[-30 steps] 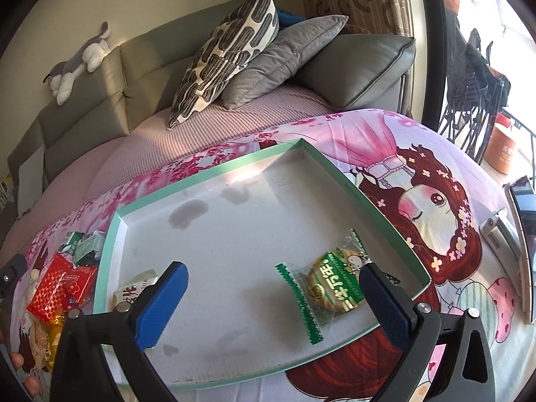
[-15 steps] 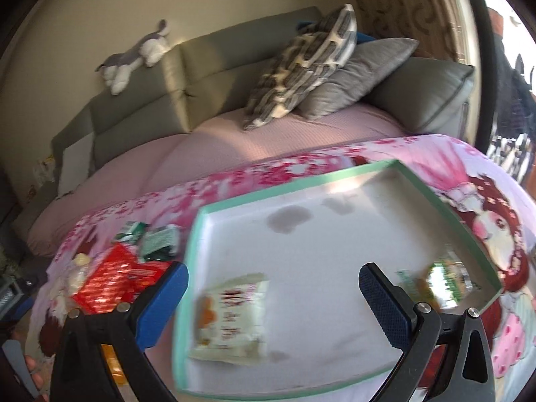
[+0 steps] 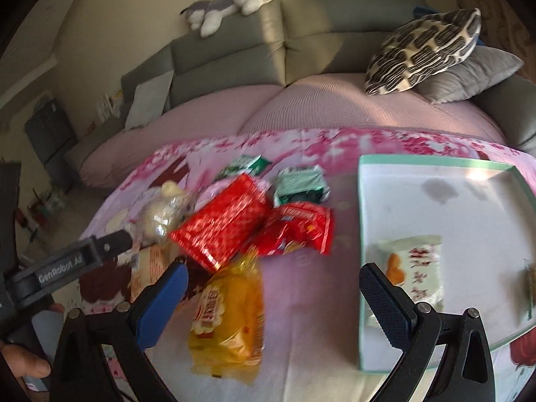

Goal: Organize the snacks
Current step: 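Move both open grippers back to the snack pile, then grasp the yellow bread bag with the right gripper while the left grasps the barcode bread bag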

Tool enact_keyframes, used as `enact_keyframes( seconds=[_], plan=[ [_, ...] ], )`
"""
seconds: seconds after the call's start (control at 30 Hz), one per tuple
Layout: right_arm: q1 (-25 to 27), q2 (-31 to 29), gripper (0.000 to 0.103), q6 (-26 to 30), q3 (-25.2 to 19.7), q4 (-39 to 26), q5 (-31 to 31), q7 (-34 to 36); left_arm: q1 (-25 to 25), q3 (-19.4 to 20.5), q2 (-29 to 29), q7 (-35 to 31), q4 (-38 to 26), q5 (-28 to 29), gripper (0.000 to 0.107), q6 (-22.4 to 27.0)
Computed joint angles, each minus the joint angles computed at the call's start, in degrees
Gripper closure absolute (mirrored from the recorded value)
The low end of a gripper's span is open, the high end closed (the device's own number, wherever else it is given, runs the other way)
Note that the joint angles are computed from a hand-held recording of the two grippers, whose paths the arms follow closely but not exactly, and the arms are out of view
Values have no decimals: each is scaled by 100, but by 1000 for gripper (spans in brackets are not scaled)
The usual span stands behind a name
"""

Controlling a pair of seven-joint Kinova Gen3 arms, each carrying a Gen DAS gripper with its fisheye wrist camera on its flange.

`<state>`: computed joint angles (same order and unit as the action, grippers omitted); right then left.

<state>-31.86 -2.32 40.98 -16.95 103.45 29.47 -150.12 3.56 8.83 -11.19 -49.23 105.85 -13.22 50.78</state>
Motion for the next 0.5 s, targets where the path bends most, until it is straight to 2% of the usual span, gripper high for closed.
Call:
enact_keyframes(
  seconds=[0.13,0.43,0.5],
  plan=[
    [-170,245,0,277,-35,-157,-61,179,17,-103,175,-124,14,213,5,83],
    [-661,682,0,816,112,-441,12,415,155,-118,516,41,7,111,5,252],
    [-777,740,2,907,141,-484,74,446,189,-161,540,-25,15,166,10,233]
  ],
)
